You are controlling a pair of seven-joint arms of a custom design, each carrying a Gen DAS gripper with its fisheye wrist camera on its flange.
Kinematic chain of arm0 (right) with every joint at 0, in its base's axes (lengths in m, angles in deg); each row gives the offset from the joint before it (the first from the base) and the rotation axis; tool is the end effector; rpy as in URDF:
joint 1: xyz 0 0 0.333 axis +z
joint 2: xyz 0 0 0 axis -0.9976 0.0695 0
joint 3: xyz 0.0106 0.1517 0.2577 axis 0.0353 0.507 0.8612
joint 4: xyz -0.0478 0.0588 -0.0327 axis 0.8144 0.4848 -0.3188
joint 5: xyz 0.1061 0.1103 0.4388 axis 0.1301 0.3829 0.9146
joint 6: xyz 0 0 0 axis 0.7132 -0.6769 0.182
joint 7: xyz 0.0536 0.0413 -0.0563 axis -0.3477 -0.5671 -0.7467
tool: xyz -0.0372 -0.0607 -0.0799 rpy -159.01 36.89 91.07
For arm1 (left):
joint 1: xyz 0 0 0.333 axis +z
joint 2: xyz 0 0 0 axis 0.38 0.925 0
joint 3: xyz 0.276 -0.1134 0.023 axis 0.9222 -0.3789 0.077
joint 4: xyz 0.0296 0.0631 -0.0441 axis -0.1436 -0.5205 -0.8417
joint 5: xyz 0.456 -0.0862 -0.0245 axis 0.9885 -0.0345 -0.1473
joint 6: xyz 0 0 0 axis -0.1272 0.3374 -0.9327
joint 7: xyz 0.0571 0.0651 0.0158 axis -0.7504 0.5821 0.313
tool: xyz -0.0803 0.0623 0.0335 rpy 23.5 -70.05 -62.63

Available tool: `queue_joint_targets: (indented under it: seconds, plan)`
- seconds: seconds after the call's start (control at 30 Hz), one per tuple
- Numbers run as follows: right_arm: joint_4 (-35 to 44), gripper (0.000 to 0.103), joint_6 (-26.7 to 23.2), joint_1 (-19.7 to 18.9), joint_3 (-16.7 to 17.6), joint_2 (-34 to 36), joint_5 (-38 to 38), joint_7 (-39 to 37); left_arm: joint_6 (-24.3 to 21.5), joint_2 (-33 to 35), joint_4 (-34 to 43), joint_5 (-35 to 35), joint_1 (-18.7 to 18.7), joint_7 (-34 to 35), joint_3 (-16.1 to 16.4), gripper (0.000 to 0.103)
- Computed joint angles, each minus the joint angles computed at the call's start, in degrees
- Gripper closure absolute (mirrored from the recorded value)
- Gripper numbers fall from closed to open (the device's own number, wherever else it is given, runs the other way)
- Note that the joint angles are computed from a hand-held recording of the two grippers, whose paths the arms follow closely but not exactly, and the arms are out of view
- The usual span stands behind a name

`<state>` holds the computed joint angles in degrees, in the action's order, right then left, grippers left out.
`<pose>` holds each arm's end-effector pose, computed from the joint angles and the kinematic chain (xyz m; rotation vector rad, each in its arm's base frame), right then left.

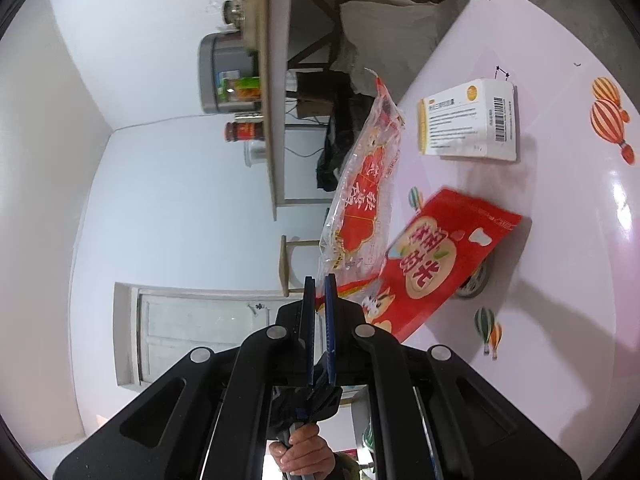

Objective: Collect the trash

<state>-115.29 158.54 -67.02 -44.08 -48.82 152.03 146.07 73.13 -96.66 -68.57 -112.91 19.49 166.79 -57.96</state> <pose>0.5620 0.1307 0.7492 -0.7675 1.5846 0.7054 0.5812 -0.0968 0.7752 1.7680 -1.3825 1.2816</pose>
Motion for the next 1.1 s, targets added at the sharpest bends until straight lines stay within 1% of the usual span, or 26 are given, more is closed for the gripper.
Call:
queue_joint_targets:
  seconds: [0.13, 0.27, 0.4, 0.5, 0.53, 0.63, 0.73, 0.83, 0.87, 0.9, 0.93, 1.0, 1.03, 1.1]
  plan:
    - [-4.39, 0.098, 1.07, 0.68, 0.29, -6.14, -0.71, -0.51, -1.19, -7.22, -6.41, -2.35, -0.76, 4.02, 1.53, 0.103]
    - [-11.72, 0.098, 3.2, 2.72, 0.03, -14.87, -2.1, -0.4, -4.33, -16.01, -14.09, -1.79, -2.96, 7.08, 3.77, 0.103]
    - [-20.96, 0.098, 4.99, 3.8, 1.0, -24.88, -5.8, 4.5, -6.53, -24.53, -21.84, 0.7, -5.45, 8.46, 5.24, 0.103]
    - [-28.45, 0.098, 5.43, 3.26, 2.71, -32.99, -9.95, 10.98, -8.72, -29.28, -26.18, 2.77, -7.31, 8.7, 6.03, 0.103]
    - [-31.46, 0.098, 5.25, 2.76, 3.53, -36.28, -11.51, 13.85, -9.18, -30.36, -27.23, 3.49, -7.8, 8.78, 6.12, 0.103]
    - [-38.5, 0.098, 5.41, 3.32, 4.33, -43.6, -13.9, 18.94, -11.16, -33.58, -29.99, 5.75, -8.77, 8.54, 6.5, 0.103]
    - [-42.52, 0.098, 4.61, 4.59, 4.29, -47.16, -16.46, 23.01, -10.02, -34.91, -30.79, 8.55, -8.66, 8.76, 5.9, 0.103]
    - [-44.55, 0.098, 4.0, 6.01, 3.73, -48.43, -19.2, 25.75, -8.18, -34.44, -29.27, 11.64, -8.8, 10.87, 5.7, 0.103]
    - [-44.9, 0.098, 4.39, 6.84, 3.26, -48.39, -19.74, 25.9, -7.27, -33.1, -27.58, 12.83, -8.77, 11.5, 5.43, 0.097]
    - [-45.16, 0.098, 4.63, 7.5, 2.82, -48.54, -20.46, 26.12, -5.85, -30.71, -25.06, 13.78, -8.85, 12.36, 5.13, 0.086]
    - [-44.88, 0.098, 3.94, 7.69, 2.41, -48.11, -22.08, 26.52, -4.94, -29.64, -23.71, 14.88, -8.63, 13.06, 5.05, 0.079]
    - [-43.73, 0.098, 1.5, 7.7, 1.56, -46.98, -25.87, 27.35, -3.26, -26.33, -19.51, 17.58, -7.97, 14.06, 4.65, 0.049]
    - [-42.79, 0.095, 0.01, 7.77, 0.94, -45.99, -27.63, 27.21, -2.97, -23.2, -15.9, 19.59, -7.63, 14.93, 4.45, 0.044]
    - [-41.08, 0.094, -3.5, 7.53, 0.07, -44.57, -30.7, 26.92, -3.79, -18.33, -10.23, 22.76, -6.69, 15.6, 4.01, 0.04]
